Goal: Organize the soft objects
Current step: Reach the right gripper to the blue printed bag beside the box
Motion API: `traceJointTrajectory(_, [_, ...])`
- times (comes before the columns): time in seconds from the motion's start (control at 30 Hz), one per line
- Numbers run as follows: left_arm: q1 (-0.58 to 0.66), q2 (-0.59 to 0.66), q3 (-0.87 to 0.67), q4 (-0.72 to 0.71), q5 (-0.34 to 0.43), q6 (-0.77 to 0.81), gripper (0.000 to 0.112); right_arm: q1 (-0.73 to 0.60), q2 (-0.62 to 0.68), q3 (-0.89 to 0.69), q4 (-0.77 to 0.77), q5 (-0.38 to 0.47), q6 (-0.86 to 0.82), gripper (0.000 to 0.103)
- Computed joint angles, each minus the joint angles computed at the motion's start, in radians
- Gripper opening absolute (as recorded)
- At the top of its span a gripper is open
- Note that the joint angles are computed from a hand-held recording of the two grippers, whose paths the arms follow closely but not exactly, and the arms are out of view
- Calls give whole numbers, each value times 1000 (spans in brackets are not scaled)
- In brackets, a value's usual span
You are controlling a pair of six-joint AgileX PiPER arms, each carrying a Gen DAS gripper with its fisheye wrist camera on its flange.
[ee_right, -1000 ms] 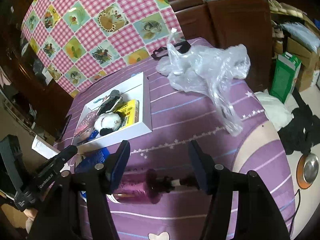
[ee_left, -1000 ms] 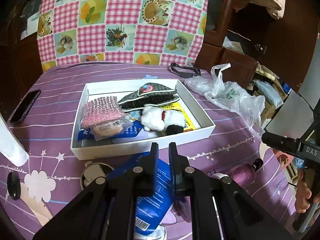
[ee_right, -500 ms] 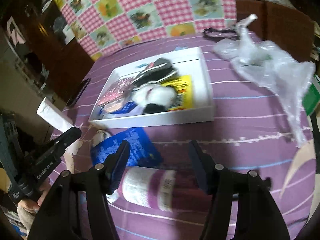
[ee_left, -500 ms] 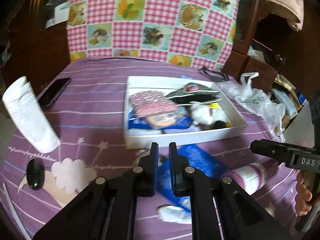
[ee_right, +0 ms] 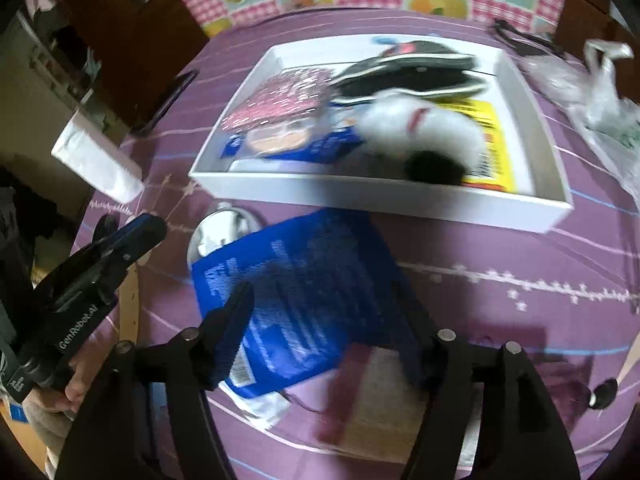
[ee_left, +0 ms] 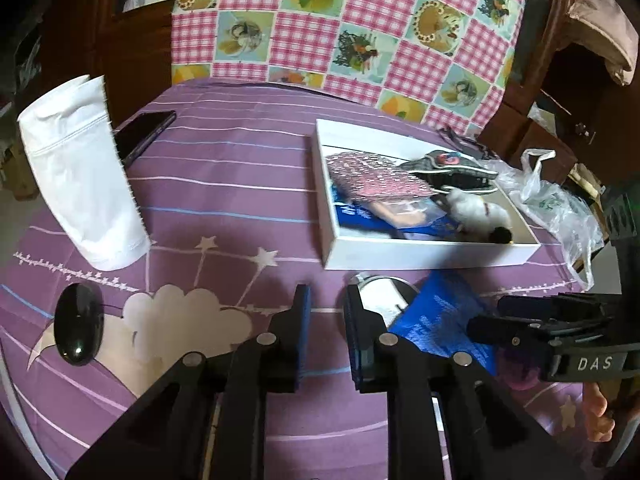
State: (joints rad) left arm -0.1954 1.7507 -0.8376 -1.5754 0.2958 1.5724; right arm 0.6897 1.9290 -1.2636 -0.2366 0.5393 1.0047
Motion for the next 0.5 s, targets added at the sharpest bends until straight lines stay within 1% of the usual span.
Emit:
traceJointTrajectory(0.13, [31, 19, -13, 42, 22, -56, 16, 16, 46, -57, 4, 3, -10, 69])
traceJointTrajectory(0.2, [30, 18, -8, 27, 6, -39, 16, 37, 58, -76, -10, 6, -17, 69])
traceJointTrajectory(0.23, [26, 16, -4, 12, -2, -23, 17, 56, 62, -85, -48, 15, -2, 69])
traceJointTrajectory(0.27, [22, 14, 0, 0, -6, -9, 17, 71, 67, -98, -84, 35, 11, 69])
traceJointTrajectory(0.4, [0, 9, 11, -36, -23, 43, 17, 160, 109, -190, -253, 178, 87, 69])
traceJointTrajectory(0.5, [-1, 14, 8, -19, -27, 29, 19, 198, 156, -261, -260, 244, 42, 69])
